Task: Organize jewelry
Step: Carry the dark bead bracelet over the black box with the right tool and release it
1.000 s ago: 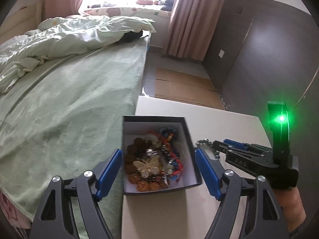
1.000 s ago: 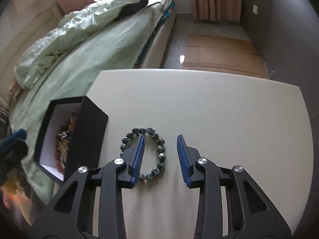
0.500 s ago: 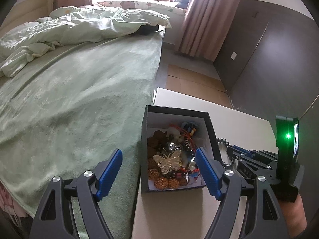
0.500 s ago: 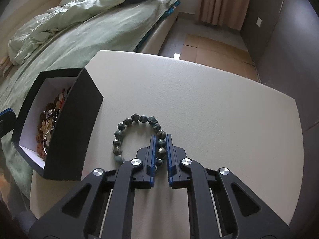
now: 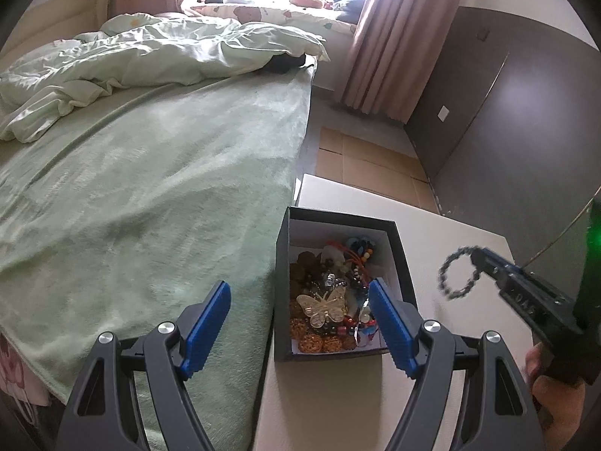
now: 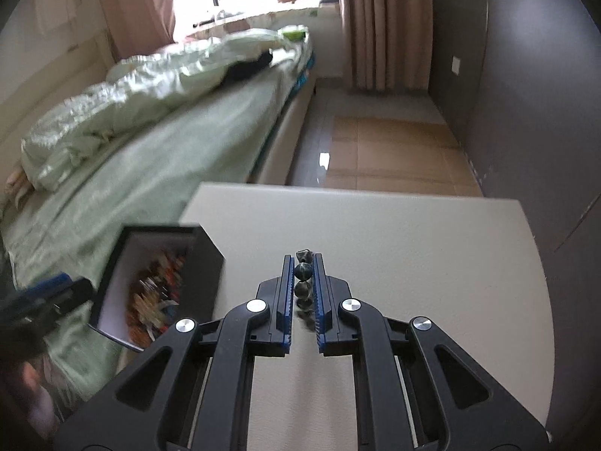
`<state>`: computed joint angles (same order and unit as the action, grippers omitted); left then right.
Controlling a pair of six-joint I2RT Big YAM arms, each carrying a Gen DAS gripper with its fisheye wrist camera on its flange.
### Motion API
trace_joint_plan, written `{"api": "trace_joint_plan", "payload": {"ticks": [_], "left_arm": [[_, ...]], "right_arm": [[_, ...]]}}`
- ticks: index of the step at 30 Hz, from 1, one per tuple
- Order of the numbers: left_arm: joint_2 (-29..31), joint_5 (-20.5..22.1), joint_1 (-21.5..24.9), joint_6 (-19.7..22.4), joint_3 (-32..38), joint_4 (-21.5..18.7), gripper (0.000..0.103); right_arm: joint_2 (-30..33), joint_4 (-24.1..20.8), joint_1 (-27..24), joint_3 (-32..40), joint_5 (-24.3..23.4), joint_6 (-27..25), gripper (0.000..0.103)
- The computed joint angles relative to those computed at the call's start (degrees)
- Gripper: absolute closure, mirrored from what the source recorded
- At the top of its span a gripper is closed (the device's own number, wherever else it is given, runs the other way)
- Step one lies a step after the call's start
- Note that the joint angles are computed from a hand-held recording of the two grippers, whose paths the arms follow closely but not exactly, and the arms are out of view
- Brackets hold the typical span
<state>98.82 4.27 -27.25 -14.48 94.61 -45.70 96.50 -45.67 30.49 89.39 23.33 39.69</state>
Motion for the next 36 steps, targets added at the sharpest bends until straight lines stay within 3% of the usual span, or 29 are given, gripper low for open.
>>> {"api": "trace_joint_plan", "payload": {"ticks": [8, 15, 19, 22, 26, 33, 35, 36], "left_arm": [[0.2, -0.3, 0.2, 0.2, 0.5, -0.8, 0.030], [-0.6, 0.2, 0.8, 0.5, -0.3, -0.3, 0.030], [-1.3, 0.3, 1.7, 0.6, -0.9, -0.2, 0.030], [-1.8, 0.2, 2.2, 0.6, -1.0, -0.6, 0.030], [-3.0, -0.3, 3.1, 0.6, -1.9, -0.4, 0.029], [-4.7, 0.0, 4.3, 0.0, -3.2, -0.6, 0.029], [-5.0, 0.2, 4.5, -0.1, -3.4, -0.7, 0.029], [-5.0, 0.3, 4.6, -0.1, -3.4, -0.8, 0.029]], "right_arm": [[-2.5, 6.6, 2.2, -0.3, 2.4, 0.1, 0.093], [-3.2, 12.4, 3.7, -0.2, -0.4, -1.1, 0.093], [-2.7, 17.0, 3.8, -0.2, -5.3, -2.2, 0.093], [-3.0, 22.3, 2.8, -1.9, -13.4, -0.1, 0.093], [-2.4, 25.3, 2.2, -2.2, -19.1, 1.6, 0.093], [0.6, 23.4, 2.5, 1.1, -20.7, 2.1, 0.092], [1.9, 20.0, 2.4, 2.9, -21.4, 2.8, 0.092], [2.6, 18.5, 2.0, 3.6, -22.8, 3.9, 0.080]]}}
